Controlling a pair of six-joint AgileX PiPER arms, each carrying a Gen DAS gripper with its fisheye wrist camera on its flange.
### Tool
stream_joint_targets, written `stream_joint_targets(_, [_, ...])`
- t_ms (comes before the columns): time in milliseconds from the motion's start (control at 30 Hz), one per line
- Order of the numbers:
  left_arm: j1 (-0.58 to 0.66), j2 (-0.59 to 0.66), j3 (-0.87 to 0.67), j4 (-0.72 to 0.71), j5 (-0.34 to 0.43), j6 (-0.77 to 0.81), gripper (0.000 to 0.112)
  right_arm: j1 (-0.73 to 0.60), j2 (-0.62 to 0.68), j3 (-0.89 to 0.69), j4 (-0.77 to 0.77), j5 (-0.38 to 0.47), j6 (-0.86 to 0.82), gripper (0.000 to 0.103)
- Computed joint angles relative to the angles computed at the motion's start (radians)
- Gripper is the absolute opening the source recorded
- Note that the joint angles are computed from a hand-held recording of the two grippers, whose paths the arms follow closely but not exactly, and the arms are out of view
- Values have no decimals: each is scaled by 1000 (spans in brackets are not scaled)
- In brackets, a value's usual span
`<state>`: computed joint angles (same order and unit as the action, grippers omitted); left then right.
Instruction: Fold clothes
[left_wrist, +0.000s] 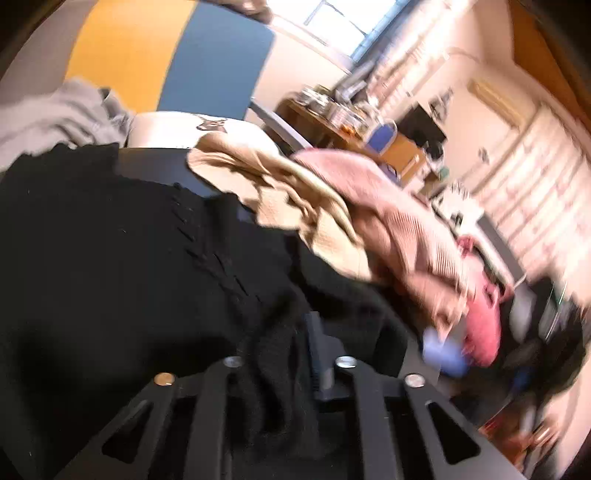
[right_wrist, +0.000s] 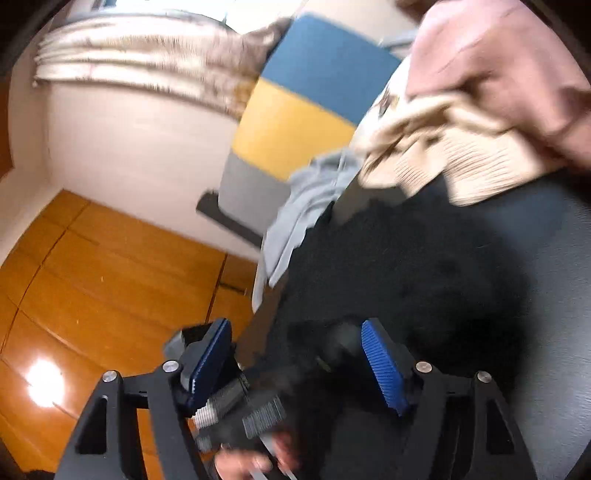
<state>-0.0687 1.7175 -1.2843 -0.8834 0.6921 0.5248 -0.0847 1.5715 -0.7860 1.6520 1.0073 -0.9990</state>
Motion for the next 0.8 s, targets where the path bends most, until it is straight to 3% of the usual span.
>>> stream_joint_targets(133, [78,26,-125,-83,97,3,3,-82,-26,131,-58,28,-30,76])
stream_joint_targets(233, [97,71,-273,-20,208,-58,3,-56,-28,187,-71,6,-68,76])
stream_joint_targets(333, [116,56,-278,84,237,-135,23,-2,-29,194,-87,-35,-57,76])
stream_joint_targets(400, [148,43,-238,110,257,-141,26,37,-38,188,-92,-69,-53,76])
stream_joint_targets(467, [178,16,-150,161,251,-128,31,77,-58,183,-94,-108,-58,76])
stream_joint_targets(600, [267,6,4,76,284,-31,45,188,-113,153,-164,-205,-30,83])
stream_joint_targets(633, [268,-4,32,77,265,-12,52,220,-107,141,-184,-229,-13,83])
stream_joint_targets(800, [220,-30,103,133,155,71,56,351,-38,100,-233,-321,24,84])
